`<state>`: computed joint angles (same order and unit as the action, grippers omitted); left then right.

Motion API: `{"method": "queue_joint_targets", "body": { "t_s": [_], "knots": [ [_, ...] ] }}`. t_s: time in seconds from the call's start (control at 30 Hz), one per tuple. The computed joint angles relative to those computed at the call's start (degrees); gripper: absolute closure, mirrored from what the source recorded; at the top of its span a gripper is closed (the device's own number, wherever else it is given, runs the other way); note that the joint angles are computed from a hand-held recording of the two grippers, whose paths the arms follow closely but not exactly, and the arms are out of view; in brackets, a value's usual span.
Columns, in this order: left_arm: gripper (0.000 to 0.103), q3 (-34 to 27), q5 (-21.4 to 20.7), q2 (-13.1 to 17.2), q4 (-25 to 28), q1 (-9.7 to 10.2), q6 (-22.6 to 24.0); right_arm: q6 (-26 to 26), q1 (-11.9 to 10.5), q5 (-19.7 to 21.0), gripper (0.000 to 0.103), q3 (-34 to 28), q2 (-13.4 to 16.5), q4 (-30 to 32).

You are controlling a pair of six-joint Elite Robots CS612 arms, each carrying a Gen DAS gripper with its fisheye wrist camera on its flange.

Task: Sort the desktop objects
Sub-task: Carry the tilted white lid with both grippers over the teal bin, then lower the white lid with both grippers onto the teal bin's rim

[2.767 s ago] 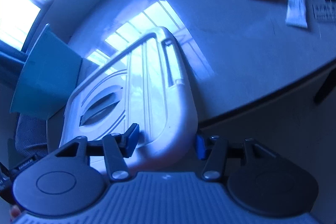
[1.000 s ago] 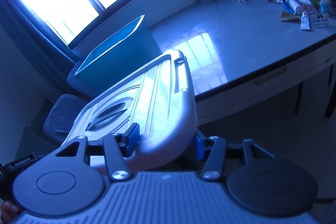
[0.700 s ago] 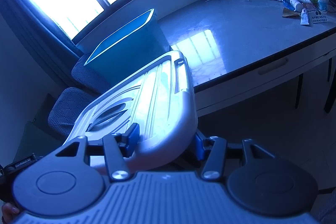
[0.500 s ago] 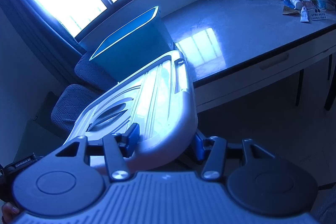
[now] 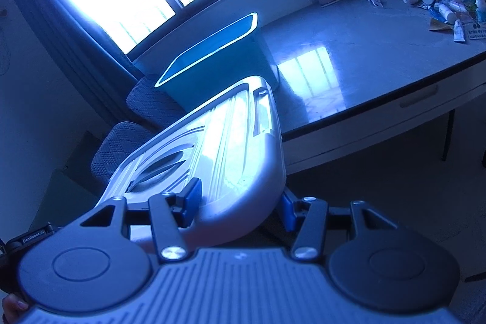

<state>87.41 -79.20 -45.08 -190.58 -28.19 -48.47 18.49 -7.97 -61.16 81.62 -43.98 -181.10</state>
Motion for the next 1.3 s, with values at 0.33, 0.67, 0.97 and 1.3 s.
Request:
{"method": "queue_joint_targets", "body": {
  "t_s": [0.33, 0.67, 0.97, 1.3],
  "knots": [
    [0.054, -1.8, -0.5, 0.0, 0.0, 0.62, 1.5, 1.1, 0.5, -0.8, 0.050, -1.2, 0.0, -1.4],
    [0.054, -5.3, -1.2, 1.2, 1.4, 1.20, 2.0, 2.0, 0.7, -1.5, 0.050, -3.9, 1.0, -1.2],
    [0.054, -10.2, -1.9, 2.8, 4.2, 2.28, 3.6, 3.0, 1.1, -1.7, 0.050, -8.5, 2.9, 0.2],
    [0.054, -17.1, -3.0, 5.3, 8.1, 3.73, 5.7, 5.0, 1.9, -3.0, 0.049, -14.1, 5.3, 2.2]
  ]
}}
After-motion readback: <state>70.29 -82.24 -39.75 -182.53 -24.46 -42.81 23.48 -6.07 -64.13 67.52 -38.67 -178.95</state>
